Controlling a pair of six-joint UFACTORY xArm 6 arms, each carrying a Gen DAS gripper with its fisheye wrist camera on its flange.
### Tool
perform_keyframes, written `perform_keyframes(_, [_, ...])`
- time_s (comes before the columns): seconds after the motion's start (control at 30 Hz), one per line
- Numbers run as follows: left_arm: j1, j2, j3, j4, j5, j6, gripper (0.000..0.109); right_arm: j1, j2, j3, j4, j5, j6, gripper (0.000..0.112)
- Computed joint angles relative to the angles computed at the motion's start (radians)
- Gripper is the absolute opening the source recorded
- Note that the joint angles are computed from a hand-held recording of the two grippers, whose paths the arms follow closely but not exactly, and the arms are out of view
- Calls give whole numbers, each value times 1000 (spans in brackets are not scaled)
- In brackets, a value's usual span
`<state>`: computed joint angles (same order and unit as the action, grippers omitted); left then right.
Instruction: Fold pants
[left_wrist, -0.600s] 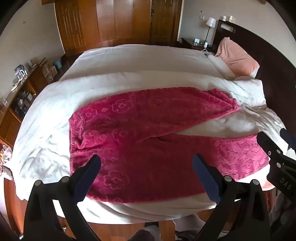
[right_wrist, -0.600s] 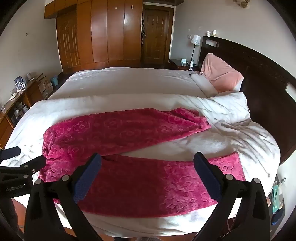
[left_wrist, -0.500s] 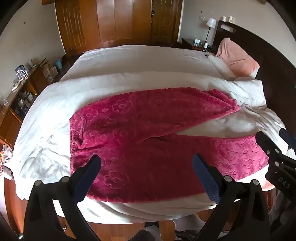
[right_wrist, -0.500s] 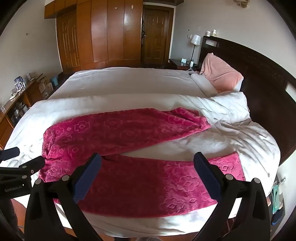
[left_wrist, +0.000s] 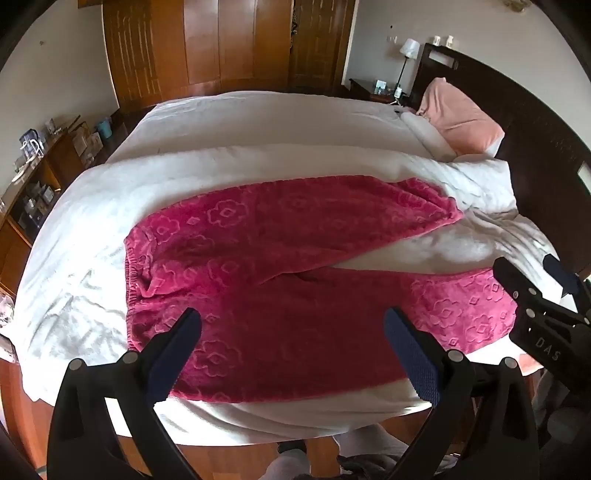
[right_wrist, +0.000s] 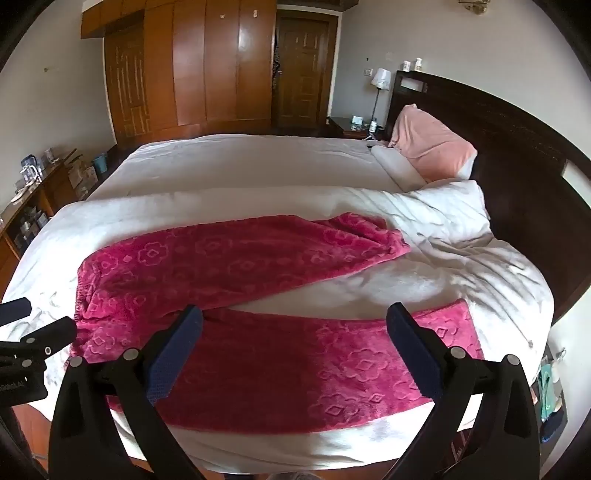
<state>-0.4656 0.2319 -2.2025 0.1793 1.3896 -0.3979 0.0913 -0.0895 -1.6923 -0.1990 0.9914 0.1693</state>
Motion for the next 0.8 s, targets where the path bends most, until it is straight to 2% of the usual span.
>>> perform_keyframes(0.2, [-21,8,-9,44,-6,10,98,-8,-4,10,-27,-3,4,100])
perform_keyframes(0.8, [-21,18,-11,55,-13,12,98,-30,24,-27,85,34,-60,100])
